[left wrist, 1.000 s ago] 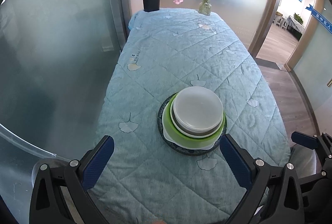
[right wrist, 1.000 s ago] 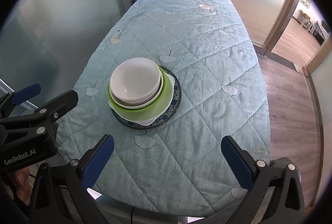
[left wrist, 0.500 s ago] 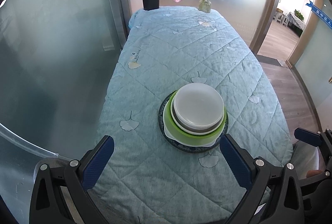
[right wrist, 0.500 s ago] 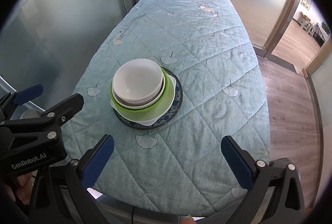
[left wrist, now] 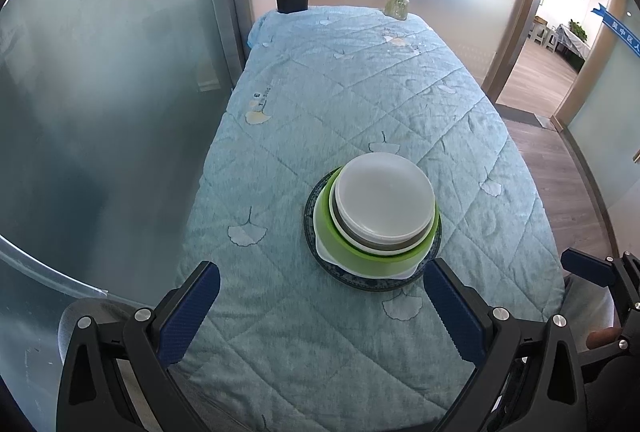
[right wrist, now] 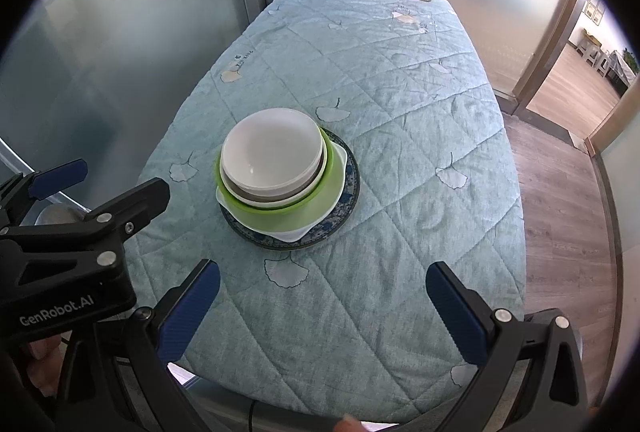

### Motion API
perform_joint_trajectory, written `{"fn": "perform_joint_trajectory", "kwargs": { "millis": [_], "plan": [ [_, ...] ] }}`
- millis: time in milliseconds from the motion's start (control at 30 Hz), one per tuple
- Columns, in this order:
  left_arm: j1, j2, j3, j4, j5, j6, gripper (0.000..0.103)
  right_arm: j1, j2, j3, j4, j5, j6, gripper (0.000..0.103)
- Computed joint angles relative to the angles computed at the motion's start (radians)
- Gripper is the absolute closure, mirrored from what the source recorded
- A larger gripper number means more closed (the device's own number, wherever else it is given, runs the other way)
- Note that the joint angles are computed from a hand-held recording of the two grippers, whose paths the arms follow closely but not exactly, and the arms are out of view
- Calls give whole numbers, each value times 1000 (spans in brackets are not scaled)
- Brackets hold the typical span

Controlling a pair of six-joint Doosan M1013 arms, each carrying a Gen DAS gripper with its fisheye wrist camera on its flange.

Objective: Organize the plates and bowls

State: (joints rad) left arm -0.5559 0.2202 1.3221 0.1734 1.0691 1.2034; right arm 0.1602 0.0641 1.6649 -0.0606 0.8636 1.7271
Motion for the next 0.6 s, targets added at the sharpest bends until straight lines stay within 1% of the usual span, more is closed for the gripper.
{"fn": "perform_joint_trajectory", "kwargs": {
  "millis": [233,600],
  "plan": [
    [4,5,2,-7,4,3,1,0,2,1,3,-7,-8,1],
    [8,15,3,-16,5,8,1,4,17,-7,0,4,1,1]
  ]
}}
